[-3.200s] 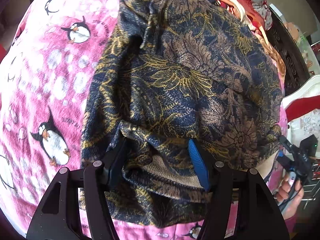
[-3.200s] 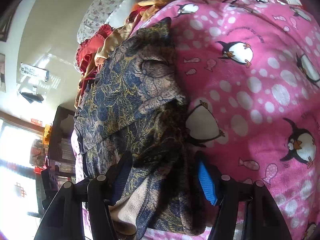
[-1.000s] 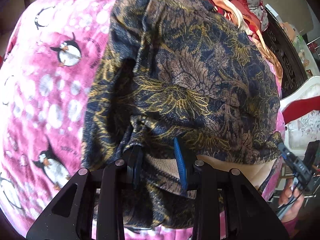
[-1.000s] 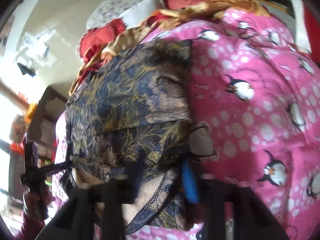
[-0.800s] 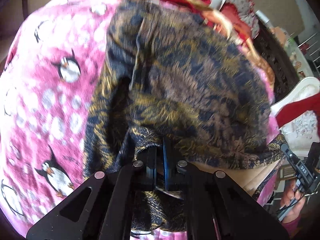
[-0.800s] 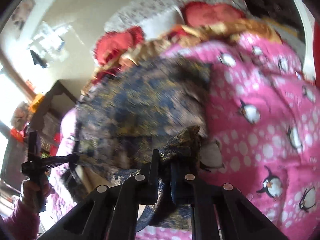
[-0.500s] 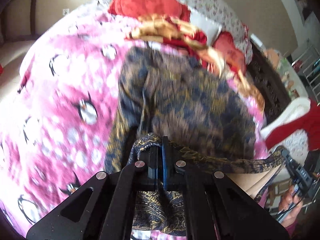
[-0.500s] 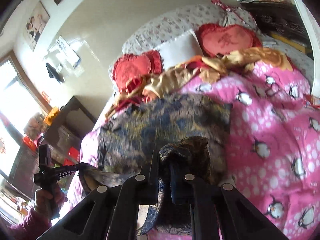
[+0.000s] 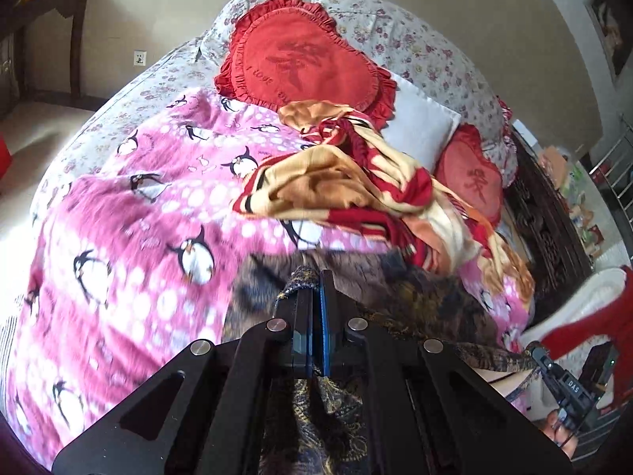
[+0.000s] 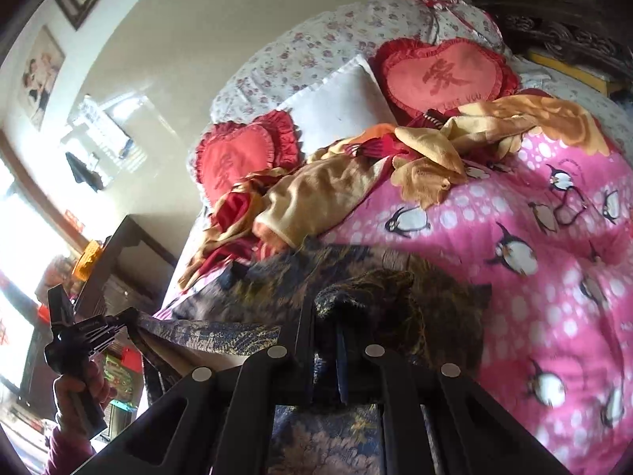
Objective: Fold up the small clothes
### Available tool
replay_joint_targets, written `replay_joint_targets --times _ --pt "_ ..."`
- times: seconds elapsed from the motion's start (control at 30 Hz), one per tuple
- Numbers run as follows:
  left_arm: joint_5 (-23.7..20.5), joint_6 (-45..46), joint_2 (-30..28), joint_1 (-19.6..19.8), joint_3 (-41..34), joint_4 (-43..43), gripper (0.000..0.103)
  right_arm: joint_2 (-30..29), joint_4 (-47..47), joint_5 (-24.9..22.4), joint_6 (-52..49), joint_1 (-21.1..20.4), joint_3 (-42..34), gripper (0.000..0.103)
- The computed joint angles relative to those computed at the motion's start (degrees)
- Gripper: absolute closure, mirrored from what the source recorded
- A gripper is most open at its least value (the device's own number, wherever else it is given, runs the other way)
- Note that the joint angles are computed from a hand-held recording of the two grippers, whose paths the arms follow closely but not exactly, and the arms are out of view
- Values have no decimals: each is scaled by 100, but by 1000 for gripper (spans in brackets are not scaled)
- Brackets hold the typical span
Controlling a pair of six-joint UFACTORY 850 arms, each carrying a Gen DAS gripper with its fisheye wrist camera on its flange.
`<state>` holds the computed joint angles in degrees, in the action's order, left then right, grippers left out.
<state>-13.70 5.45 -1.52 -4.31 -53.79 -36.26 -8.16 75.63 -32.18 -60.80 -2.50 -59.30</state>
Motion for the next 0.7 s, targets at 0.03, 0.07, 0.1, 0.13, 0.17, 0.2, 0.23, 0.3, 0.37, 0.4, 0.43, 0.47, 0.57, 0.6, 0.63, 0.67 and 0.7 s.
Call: replay_joint_targets --times 0.03,0.07,0.1,0.13,0.17,0.2,0.23,0.3,0.37,0.4,0.43,0.47,0.57,0.6,0.63,0.67,0.7 --pt "22 -256 -162 -2 -116 282 101 -183 -98 35 129 26 -154 95" --pt "3 -306 -344 19 -235 325 101 -379 -113 58 212 40 -305 95" --pt "-27 -199 -520 54 -338 156 101 -523 -52 28 216 28 -403 95" --pt "-56 102 -674 101 -413 -207 101 -704 -37 -1 294 21 -535 95" --pt "-141 643 -803 162 -470 -785 101 -868 -79 2 399 7 -662 90" --pt "-242 968 -921 221 -535 -1157 101 -952 -90 145 442 12 -728 85" --pt "-399 1261 -1022 305 -586 -1534 101 -946 -75 289 417 16 -723 75" --pt "-730 1925 -1069 447 -594 -2264 97 -828 196 286 144 -55 -635 73" --pt "-738 2243 -926 440 -512 -2278 91 -648 341 -136 -126 -141 -493 73" --pt "-700 2248 -822 386 -463 -2058 85 -541 188 -361 -168 -127 -416 71" --pt "-628 2210 -710 321 -395 -1827 81 -477 -35 -460 -102 -60 -378 70" --pt "-567 2166 -570 258 -302 -1600 72 -424 -256 -533 -15 21 -329 69" --pt "-453 2038 -316 166 -95 -1290 56 -477 -909 -799 405 351 -291 64" --pt "-366 1772 -229 153 -25 -1045 53 -567 -1190 -810 662 501 -338 64" --pt "-307 1739 -182 171 25 -1040 53 -657 -1342 -778 823 603 -386 64" --pt "-263 1864 -120 214 84 -1210 53 -734 -1378 -752 923 681 -421 64" --pt "-237 1969 -81 265 122 -1364 53 -844 -1261 -795 951 725 -471 64"
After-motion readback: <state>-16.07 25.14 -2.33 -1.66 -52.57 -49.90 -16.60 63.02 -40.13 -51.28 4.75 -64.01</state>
